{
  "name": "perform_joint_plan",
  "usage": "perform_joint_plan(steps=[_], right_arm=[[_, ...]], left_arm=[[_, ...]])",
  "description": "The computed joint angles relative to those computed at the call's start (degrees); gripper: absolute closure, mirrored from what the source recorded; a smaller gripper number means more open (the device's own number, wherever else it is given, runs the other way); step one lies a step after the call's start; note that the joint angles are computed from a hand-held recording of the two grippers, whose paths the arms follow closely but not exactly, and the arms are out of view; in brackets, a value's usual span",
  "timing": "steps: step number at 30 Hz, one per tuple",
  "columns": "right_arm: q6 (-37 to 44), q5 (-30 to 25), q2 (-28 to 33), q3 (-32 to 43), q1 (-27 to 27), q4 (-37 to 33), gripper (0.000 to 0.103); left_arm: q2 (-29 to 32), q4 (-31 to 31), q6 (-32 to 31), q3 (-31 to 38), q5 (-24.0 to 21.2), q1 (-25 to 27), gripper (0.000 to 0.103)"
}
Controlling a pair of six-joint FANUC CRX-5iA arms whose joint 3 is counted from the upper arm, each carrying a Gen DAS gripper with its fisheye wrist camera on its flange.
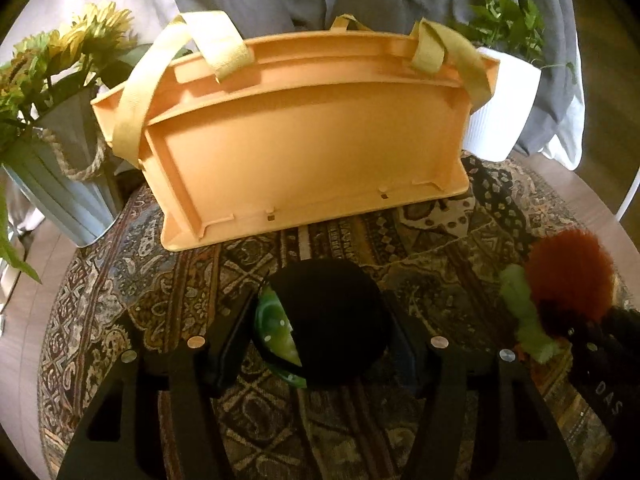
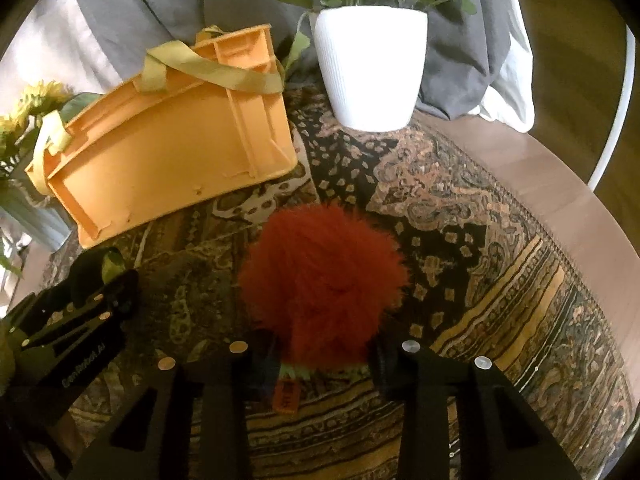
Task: Organize soft objects
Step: 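Grasp the red fluffy pompom with the right tool while the left tool grasps the black-and-green ball, then carry the red pompom and black ball over the orange crate with both tools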
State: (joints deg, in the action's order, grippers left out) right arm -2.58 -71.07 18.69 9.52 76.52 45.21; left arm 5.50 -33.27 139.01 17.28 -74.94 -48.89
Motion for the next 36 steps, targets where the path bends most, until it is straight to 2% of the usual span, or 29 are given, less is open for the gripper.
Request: perform_joint_plan(steps=[9, 20, 36], right_arm=[[-0.39, 0.79, -1.76, -1.07, 1.50, 5.32, 0.066], [-1.39, 1.46, -4.27, -2.13, 3.40, 11.28, 0.066], [-0.58, 3.33, -5.59, -0.69, 4.16, 19.72, 0.066]], left_arm=[[-2.86, 1.02, 2.55, -0.10, -0.17, -0.63, 0.042], [-4.26, -5.50, 5.48, 4.80, -5.91, -5.71, 0.042], [-4.77, -17.92, 6.14, 12.32, -12.51, -12.68, 0.042]])
